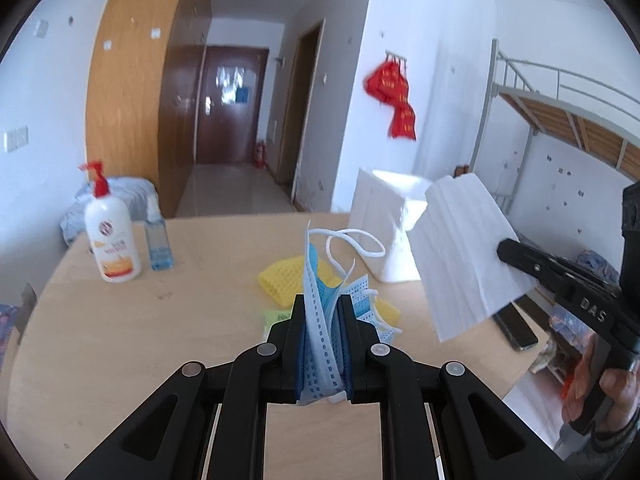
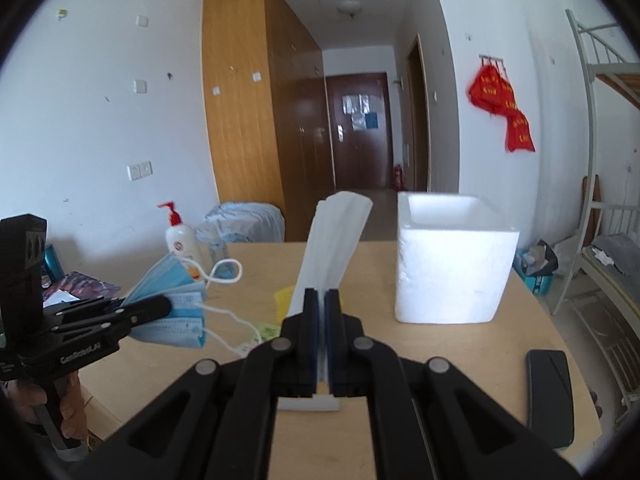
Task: Organize soft objects
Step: 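Lift and carry the masks in the left gripper while the right carries the tissue to the foam box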
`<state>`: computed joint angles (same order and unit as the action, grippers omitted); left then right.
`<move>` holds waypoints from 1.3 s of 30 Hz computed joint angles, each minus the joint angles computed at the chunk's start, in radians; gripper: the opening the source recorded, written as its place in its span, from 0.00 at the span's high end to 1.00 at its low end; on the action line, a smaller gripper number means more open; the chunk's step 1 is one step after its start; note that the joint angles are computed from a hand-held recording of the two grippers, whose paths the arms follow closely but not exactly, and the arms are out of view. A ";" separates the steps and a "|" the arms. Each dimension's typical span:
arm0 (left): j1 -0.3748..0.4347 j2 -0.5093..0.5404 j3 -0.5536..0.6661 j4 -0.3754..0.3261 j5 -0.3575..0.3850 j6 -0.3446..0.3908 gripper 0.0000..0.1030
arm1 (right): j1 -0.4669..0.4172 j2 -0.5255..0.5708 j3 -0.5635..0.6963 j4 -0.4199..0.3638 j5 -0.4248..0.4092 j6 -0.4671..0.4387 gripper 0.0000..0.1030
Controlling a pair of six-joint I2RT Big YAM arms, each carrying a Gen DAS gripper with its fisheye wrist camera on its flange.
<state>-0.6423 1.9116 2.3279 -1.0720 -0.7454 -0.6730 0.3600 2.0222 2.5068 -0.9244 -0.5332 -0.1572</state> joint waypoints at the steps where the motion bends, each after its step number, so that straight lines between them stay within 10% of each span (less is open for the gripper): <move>1: -0.007 -0.013 -0.014 0.012 -0.018 0.003 0.86 | 0.000 -0.029 -0.049 0.033 -0.006 0.004 0.95; 19: -0.073 -0.095 -0.114 0.120 -0.197 0.060 0.85 | 0.010 -0.158 -0.251 0.205 -0.038 0.029 0.95; 39: -0.046 0.106 0.199 0.124 -0.038 0.233 0.85 | -0.041 -0.211 -0.324 0.279 0.082 0.096 0.95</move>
